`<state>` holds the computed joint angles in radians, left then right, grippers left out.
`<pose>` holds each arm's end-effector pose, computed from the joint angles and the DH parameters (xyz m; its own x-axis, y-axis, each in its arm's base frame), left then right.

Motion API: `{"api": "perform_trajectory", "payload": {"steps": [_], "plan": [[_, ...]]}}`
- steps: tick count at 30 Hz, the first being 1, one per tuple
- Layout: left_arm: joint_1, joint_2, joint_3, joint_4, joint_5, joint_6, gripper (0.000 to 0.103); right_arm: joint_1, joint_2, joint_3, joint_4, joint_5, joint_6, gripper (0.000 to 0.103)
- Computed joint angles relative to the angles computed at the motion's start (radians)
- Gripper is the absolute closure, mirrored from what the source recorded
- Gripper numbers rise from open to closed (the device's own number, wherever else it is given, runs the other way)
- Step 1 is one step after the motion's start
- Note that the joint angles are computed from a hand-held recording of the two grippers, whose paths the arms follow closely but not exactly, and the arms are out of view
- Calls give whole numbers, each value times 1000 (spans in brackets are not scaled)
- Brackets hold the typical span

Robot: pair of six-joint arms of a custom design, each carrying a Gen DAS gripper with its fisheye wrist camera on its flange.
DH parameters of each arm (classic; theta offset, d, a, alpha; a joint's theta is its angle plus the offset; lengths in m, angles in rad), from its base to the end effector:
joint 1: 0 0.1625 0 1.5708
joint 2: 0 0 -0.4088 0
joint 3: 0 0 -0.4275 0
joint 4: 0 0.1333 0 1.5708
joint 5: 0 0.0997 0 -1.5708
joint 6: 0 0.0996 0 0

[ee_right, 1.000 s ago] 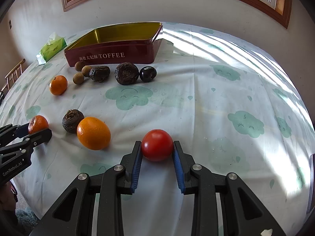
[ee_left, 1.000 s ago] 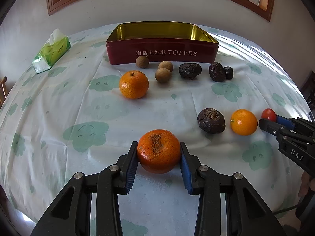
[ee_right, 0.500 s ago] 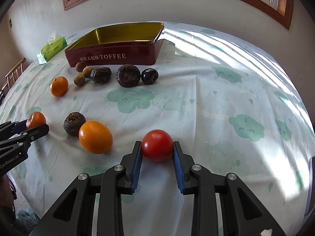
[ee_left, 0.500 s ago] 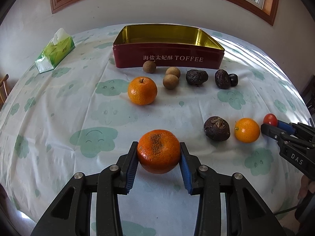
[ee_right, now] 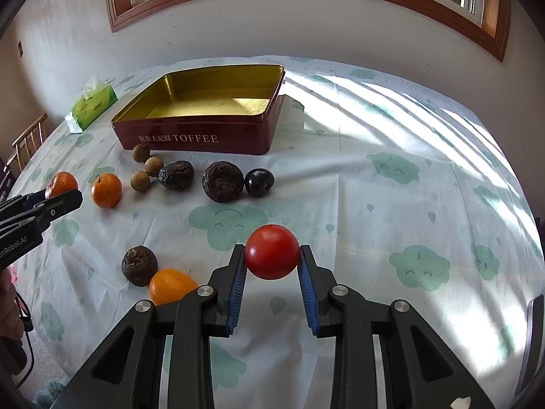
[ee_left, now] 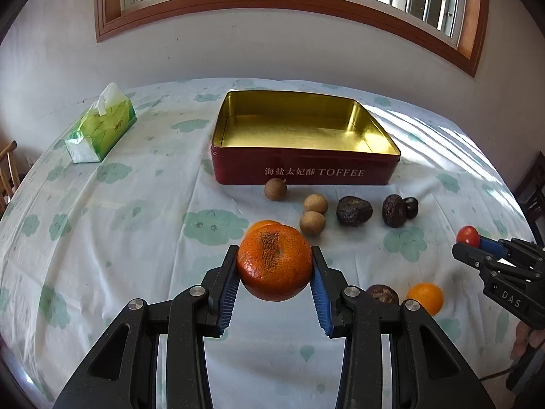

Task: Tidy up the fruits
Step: 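Grasp the large tangerine with the left tool while the right tool holds the tomato, then carry both fruits over the TOFFEE tin and release them inside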

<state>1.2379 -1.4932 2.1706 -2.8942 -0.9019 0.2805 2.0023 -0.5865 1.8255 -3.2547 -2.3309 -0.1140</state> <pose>0.0238 -0.5282 0.2998 -0.7574 0.1162 -0.6425 0.4898 0.7519 -0.4414 0.3100 -0.5187 -0.0377 -0.7343 -0.1268 0.6668 -0.4641 0.8108 -0.3568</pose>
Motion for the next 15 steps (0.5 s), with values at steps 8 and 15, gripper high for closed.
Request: {"api": "perform_trajectory", "payload": {"steps": [8, 15], "plan": [[17, 60, -87, -62, 19, 45, 63, -1, 21, -74, 14, 36, -38, 75], [38, 134, -178, -122, -9, 127, 63, -4, 51, -162, 32, 69, -71, 75]]}}
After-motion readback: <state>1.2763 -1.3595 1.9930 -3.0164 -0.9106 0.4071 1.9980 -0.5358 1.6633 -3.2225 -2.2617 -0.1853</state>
